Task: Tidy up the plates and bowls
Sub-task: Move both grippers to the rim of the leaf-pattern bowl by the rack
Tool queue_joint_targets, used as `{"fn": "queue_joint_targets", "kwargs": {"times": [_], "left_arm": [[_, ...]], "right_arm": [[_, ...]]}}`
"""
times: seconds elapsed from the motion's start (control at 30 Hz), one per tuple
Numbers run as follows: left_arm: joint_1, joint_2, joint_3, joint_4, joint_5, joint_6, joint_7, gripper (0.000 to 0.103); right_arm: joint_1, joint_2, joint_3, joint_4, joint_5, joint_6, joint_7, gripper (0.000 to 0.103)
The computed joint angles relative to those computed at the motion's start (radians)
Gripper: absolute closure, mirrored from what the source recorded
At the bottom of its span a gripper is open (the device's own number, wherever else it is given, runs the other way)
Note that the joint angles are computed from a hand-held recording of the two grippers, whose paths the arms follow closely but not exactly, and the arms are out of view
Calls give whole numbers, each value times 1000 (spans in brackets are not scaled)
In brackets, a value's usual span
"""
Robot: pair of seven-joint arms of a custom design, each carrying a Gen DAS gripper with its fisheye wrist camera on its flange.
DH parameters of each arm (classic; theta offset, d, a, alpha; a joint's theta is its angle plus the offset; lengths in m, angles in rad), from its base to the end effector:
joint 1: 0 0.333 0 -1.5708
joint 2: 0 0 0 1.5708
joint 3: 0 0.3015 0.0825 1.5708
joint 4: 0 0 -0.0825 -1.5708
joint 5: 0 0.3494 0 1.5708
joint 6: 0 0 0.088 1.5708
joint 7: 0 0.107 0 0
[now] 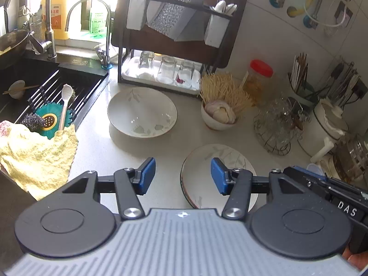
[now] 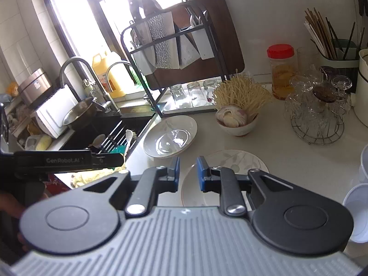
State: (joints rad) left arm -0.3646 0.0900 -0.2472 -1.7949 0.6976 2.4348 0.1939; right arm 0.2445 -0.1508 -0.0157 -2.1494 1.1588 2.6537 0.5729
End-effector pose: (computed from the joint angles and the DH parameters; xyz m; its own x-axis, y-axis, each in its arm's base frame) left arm 0.4933 -0.3374 0.5532 0.2527 -0.9360 0.2450 -0.6696 -0.3520 -0.6540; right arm 0.5089 0.0922 0.5272 0.4719 -0.8105 -0.3470 -0.6374 -0.0417 -0.7694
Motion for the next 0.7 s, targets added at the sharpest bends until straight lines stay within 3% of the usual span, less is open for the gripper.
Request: {"fn": "queue_joint_targets", "kwargs": {"times": [0.27,0.37,0.43,0.5,0.6,0.7], "left_arm": [[9,9,6,-17,-10,52,-8,43],[18,23,14,-19,-15,84,24,39],[30,40,19,-12,-61,82,63,38],[45,46,29,-27,-83,130,81,38],[59,76,37,-4,-117,118,144,38],[91,104,43,2,-188,167,242,38]], "right_arm": [[1,2,7,-8,-31,23,17,83],[6,3,13,-15,-44,48,22,83],[10,6,16,-17,-57,58,41,83],[15,7,20,-20,-67,71,53,83],[21,13,31,-20,-104,97,106,83],[34,22,38,-12,-109,130,144,83]]}}
